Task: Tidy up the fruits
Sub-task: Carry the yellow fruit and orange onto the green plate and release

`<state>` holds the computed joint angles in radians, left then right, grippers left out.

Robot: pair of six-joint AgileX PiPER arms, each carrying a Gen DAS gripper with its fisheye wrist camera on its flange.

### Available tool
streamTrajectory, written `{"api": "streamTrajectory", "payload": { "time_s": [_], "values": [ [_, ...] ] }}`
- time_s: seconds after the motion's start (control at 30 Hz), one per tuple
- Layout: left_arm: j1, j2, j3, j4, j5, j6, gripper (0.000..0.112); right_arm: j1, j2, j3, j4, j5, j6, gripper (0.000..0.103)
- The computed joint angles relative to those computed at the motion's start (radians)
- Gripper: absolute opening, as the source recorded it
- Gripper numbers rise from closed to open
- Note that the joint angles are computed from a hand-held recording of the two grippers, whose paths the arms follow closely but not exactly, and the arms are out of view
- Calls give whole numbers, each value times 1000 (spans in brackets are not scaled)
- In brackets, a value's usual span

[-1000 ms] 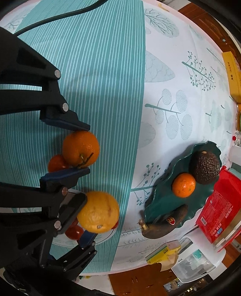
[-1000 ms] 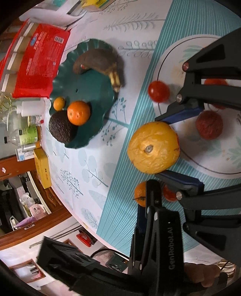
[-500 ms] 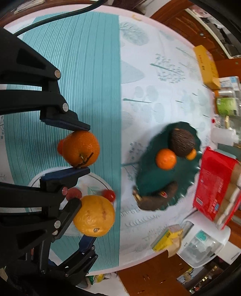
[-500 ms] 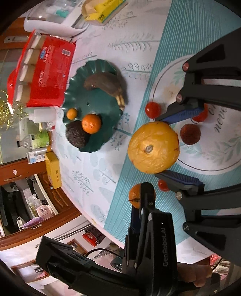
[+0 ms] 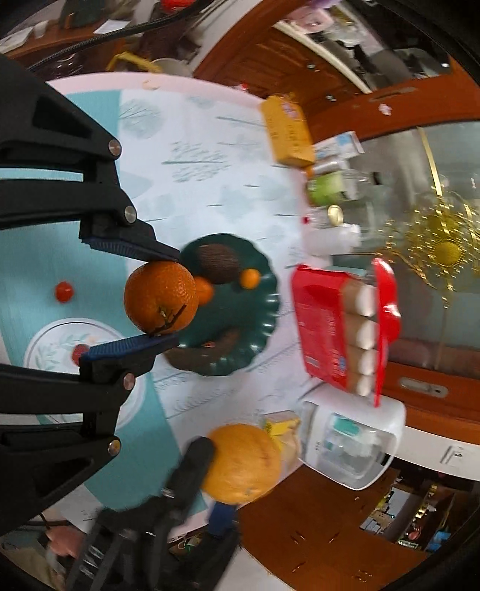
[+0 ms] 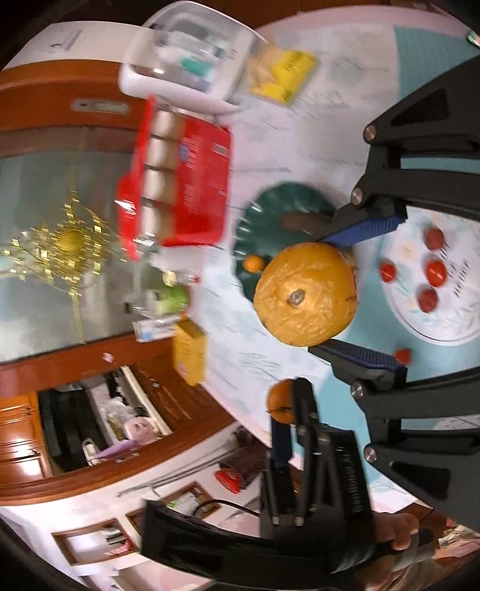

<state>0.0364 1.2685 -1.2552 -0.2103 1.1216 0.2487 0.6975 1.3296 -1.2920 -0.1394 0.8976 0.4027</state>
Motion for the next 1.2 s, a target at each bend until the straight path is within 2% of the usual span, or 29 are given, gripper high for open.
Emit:
{"api": "streamTrajectory", "payload": {
  "time_s": [0.2, 0.33, 0.67, 0.97, 1.2],
  "values": [
    [-64, 151, -224, 74, 11, -49, 37, -127, 155, -280, 22, 106, -125, 50],
    [-93, 271, -303, 95, -26, -40, 37, -190, 263, -370, 55, 110, -178, 51],
    [-145, 532, -301, 116, -207, -8, 37, -276, 505, -346, 143, -20, -191, 51],
    [-166, 751, -317, 54, -293, 113, 38, -344, 717, -345, 261, -115, -242, 51],
    [-170, 822, -297, 43, -341, 151, 38, -353, 816, -369, 346, -143, -313, 51]
  ]
}}
